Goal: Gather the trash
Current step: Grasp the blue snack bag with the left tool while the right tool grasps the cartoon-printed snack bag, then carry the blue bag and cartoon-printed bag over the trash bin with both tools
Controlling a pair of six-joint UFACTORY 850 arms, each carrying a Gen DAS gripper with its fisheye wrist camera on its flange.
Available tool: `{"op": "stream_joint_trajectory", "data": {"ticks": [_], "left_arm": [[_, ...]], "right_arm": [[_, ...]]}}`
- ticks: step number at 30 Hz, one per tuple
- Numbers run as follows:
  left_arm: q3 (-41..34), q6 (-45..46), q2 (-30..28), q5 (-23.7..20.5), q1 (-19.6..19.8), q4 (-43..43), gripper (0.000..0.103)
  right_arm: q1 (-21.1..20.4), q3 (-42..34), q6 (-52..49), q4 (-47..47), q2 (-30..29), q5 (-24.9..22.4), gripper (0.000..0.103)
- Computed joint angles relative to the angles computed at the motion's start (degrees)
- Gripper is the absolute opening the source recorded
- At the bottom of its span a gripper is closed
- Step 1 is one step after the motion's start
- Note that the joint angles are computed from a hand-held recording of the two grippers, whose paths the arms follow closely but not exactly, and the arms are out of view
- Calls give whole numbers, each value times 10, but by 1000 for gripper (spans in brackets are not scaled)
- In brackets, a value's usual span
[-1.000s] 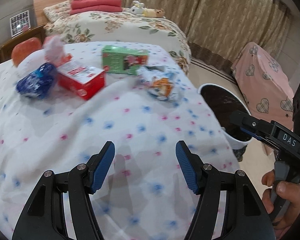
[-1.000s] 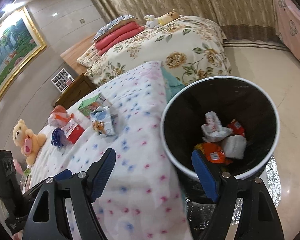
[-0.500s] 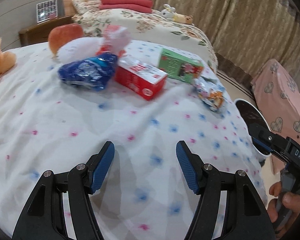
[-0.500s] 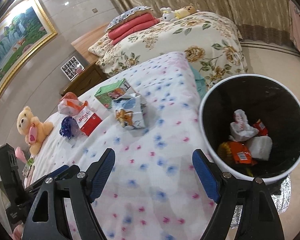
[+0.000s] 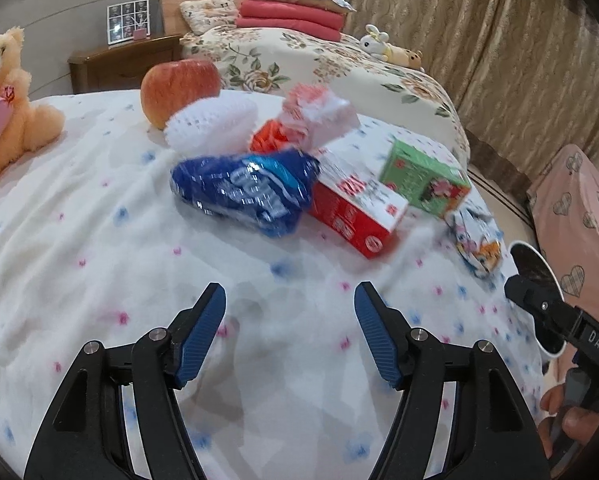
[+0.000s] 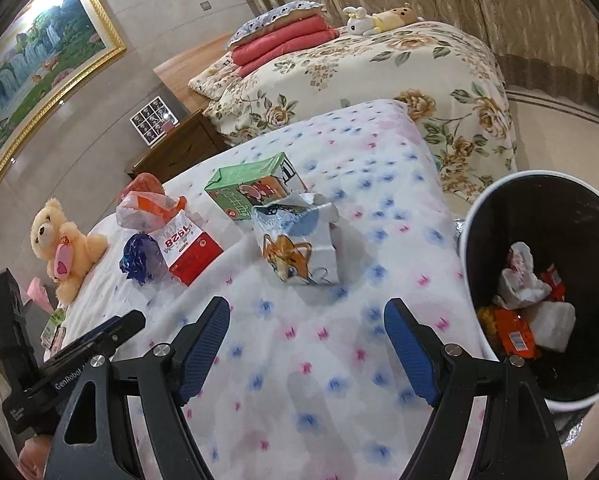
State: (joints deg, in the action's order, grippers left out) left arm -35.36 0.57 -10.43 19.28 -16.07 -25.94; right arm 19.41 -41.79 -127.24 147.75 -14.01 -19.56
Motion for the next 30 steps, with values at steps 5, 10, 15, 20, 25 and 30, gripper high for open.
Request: {"op": "stream_joint_trajectory", "data": {"ticks": [5,10,15,20,25,30], "left_arm": [[-23,26,-19,-1,7,-28,69],[-37,43,-30,15,10,-55,69],[-55,99,-49,23,10,-112,68],[-55,32,-52,15,19,-30,32],[-29,34,-30,43,10,-21,27],[6,6,2,52,1,1,26]], "right_arm": [[3,-23,17,-19,-21,9,81],[4,-40,14,-13,-34,19,81],[6,-50,-6,10,-42,25,81],[10,-56,-51,52,-48,32,63],[10,-51,-54,54,-47,28,36],[9,-25,-56,55,-27,8,34]]}}
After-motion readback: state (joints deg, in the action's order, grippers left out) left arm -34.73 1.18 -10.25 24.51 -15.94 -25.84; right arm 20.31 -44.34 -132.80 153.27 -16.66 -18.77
